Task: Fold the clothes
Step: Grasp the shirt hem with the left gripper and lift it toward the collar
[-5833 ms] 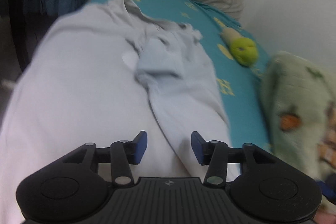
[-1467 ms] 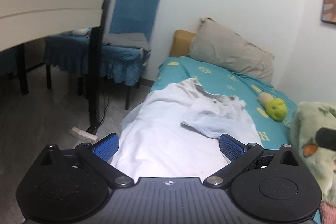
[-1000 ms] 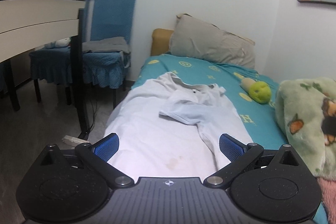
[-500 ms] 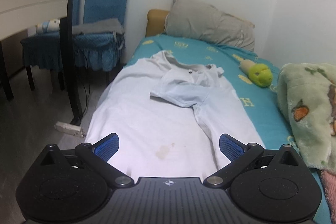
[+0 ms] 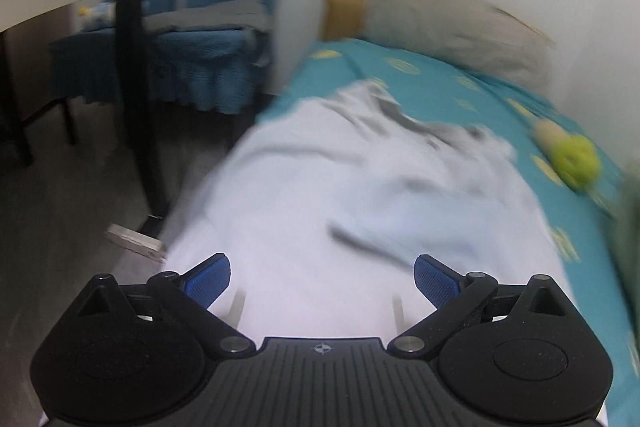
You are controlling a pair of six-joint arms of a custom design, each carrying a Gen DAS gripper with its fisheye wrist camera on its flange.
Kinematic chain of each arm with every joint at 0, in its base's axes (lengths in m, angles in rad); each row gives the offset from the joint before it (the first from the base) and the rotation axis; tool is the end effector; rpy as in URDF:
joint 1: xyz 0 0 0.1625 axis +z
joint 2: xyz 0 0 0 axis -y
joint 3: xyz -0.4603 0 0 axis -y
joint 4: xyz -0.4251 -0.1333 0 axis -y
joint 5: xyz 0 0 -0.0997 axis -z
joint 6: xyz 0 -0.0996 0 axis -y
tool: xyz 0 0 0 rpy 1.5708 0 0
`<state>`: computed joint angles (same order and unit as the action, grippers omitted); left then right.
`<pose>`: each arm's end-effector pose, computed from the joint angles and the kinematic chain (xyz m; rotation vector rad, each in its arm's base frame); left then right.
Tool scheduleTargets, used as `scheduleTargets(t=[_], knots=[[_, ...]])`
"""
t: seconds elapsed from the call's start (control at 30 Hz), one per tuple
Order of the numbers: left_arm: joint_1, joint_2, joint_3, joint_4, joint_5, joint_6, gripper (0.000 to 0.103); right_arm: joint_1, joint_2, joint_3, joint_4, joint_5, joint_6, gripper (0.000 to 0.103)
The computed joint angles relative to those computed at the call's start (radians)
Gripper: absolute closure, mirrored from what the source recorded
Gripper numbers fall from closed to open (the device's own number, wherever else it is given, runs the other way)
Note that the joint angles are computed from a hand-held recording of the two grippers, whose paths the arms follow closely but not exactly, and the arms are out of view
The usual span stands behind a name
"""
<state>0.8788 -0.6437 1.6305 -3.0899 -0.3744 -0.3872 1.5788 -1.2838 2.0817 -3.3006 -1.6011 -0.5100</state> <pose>-0.2771 -0.6885 0.1033 -0.0656 2.0949 -1.2035 0.1348 -0.5654 0.3203 0.6476 -2.5216 1.2584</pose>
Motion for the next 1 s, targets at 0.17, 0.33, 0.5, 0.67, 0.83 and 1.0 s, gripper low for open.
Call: scheduleTargets(t=[0.17,0.33,0.5,0.67,0.83,1.0], knots=[[0.091,0.047,-0.128,-0.107,-0.105,0.048,0.008,-0.013,0.045,-0.05,0.039,-0.017,0.032,0.012],[0.157,0.082,-0.217,-0.149,-0.264,0.093,0.022,-0.025,0.089,-0.098,0.084,-0.041,0.067,0.012],[0.182,0.124,-0.304,-0.145,-0.393,0.224,0.029,-0.034,0.112,-0.12,0.11,-0.056,0.104,0.012],[0.18,0.186,-0.416,0.008,-0.344,0.304,0.047,-0.035,0.121,-0.121,0.118,-0.074,0.105,0.012],[0.17,0.165,-0.373,-0.043,-0.341,0.297,0.098,-0.034,0.119,-0.119,0.122,-0.079,0.102,0.012],[0.149,0.122,-0.292,-0.121,-0.256,0.233,0.099,-0.036,0.119,-0.12,0.122,-0.074,0.101,0.012]])
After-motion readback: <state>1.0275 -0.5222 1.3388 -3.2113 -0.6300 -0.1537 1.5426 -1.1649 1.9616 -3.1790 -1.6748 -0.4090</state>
